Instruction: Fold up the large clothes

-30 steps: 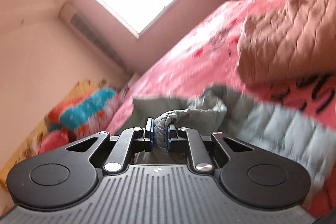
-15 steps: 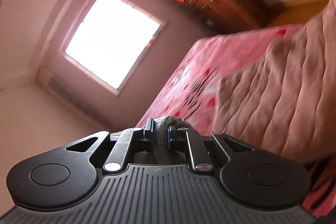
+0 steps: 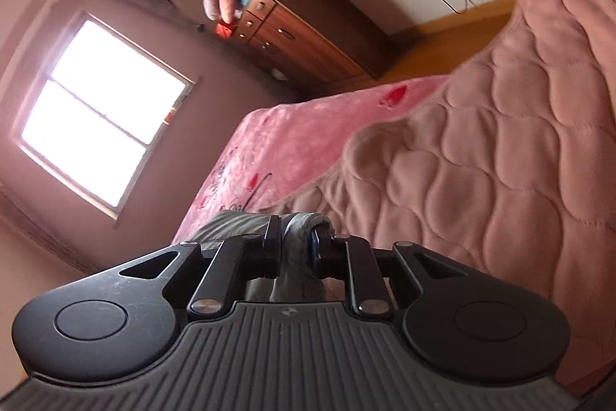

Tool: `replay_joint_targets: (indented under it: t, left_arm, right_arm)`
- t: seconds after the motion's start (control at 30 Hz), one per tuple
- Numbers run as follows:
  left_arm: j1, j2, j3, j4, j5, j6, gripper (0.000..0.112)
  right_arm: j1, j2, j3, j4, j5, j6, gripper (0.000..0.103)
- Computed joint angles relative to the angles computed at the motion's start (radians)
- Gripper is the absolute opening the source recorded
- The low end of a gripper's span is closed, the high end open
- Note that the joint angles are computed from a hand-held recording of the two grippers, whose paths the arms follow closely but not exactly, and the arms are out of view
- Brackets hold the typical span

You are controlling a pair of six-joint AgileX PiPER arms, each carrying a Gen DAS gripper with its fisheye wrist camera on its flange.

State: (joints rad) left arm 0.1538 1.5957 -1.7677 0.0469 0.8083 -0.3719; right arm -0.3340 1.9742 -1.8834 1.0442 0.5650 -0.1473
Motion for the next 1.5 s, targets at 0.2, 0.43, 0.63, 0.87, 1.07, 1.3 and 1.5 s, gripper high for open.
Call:
replay_joint_targets:
  t: [0.2, 0.43, 0.63, 0.87, 1.07, 1.3, 1.5]
  left_arm:
    - [-0.03, -0.12, 0.154, 0.053, -0.016, -0.039, 0.033]
    - [-0.007, -0.291, 0.372, 0.156, -0.022, -0.128, 0.055]
    - [-0.011, -0.394, 0.525, 0.184, -0.063, -0.184, 0.059]
    - [0.042, -0.405, 0.608, 0.339, -0.073, -0.293, 0.059]
    - [0.212, -0.313, 0.485, 0.402, -0.059, -0.261, 0.055]
    - [0.374, -0.228, 0.28, 0.401, 0.017, -0.166, 0.057]
    - [0.362, -0.399, 0.359, 0.123, -0.01, 0.063, 0.065]
  right_arm:
    - [-0.001, -0.137, 0.225, 0.135, -0.041, -0.209, 0.069]
    - [-0.011, -0.402, 0.597, 0.421, -0.085, -0.6, 0.098]
    - [-0.042, -0.643, 0.866, 0.469, -0.002, -0.671, 0.099]
    - [-0.041, -0.823, 0.999, 0.264, 0.12, -0.567, 0.099]
    - [-0.043, -0.905, 1.026, 0.154, 0.169, -0.563, 0.101]
    - [0.026, -0.881, 0.997, 0.056, 0.149, -0.488, 0.102]
    - [0.17, -0.903, 0.996, -0.092, 0.144, -0.466, 0.102]
